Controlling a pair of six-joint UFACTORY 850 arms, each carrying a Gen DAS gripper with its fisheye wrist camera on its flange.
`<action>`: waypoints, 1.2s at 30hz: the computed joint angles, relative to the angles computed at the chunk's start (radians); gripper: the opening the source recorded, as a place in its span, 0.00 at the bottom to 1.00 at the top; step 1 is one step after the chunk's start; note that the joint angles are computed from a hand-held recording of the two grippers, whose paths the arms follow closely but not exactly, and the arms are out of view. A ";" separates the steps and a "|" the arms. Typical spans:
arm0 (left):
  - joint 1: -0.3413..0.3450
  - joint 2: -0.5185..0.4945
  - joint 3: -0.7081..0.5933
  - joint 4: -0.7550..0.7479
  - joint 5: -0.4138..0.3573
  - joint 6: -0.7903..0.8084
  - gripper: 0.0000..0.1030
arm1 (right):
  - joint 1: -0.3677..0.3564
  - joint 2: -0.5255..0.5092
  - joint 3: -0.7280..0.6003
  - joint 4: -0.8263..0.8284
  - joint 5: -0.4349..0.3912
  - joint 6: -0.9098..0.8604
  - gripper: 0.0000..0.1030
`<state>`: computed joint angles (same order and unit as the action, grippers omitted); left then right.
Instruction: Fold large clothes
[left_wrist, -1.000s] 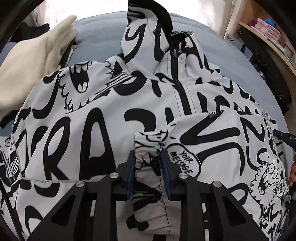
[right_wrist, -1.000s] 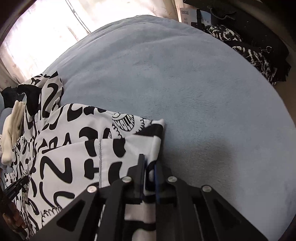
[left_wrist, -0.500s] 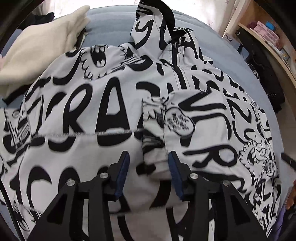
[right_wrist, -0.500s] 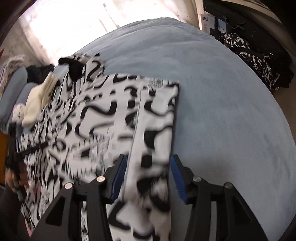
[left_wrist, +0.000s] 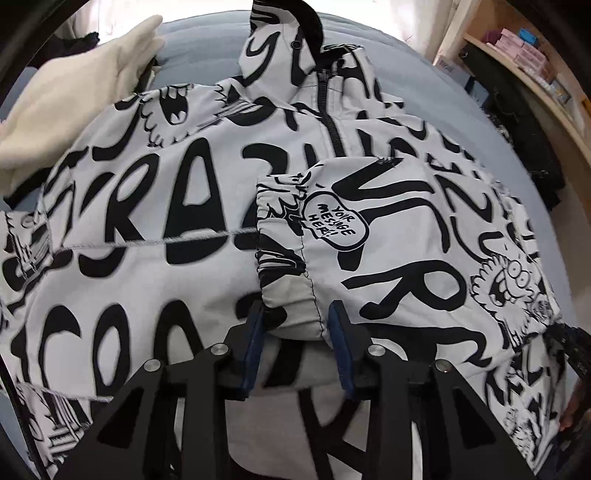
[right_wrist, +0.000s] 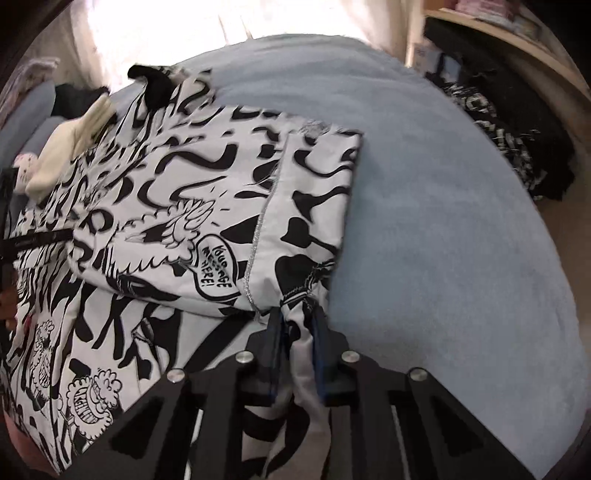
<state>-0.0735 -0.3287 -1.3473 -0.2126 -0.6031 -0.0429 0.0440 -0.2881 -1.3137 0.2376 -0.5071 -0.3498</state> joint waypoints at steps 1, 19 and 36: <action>0.001 0.003 0.007 -0.011 0.001 0.014 0.32 | -0.005 0.001 0.010 -0.017 0.002 0.021 0.11; -0.066 0.112 0.046 0.324 0.083 -0.294 0.38 | 0.124 0.018 -0.064 -0.039 0.014 0.145 0.56; -0.133 -0.008 0.016 0.296 0.093 -0.298 0.38 | 0.111 -0.155 -0.174 0.009 -0.050 0.188 0.33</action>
<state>-0.2066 -0.3367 -1.3308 0.0833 -0.5100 -0.3408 0.1550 -0.4429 -1.4881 0.2465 -0.5568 -0.1621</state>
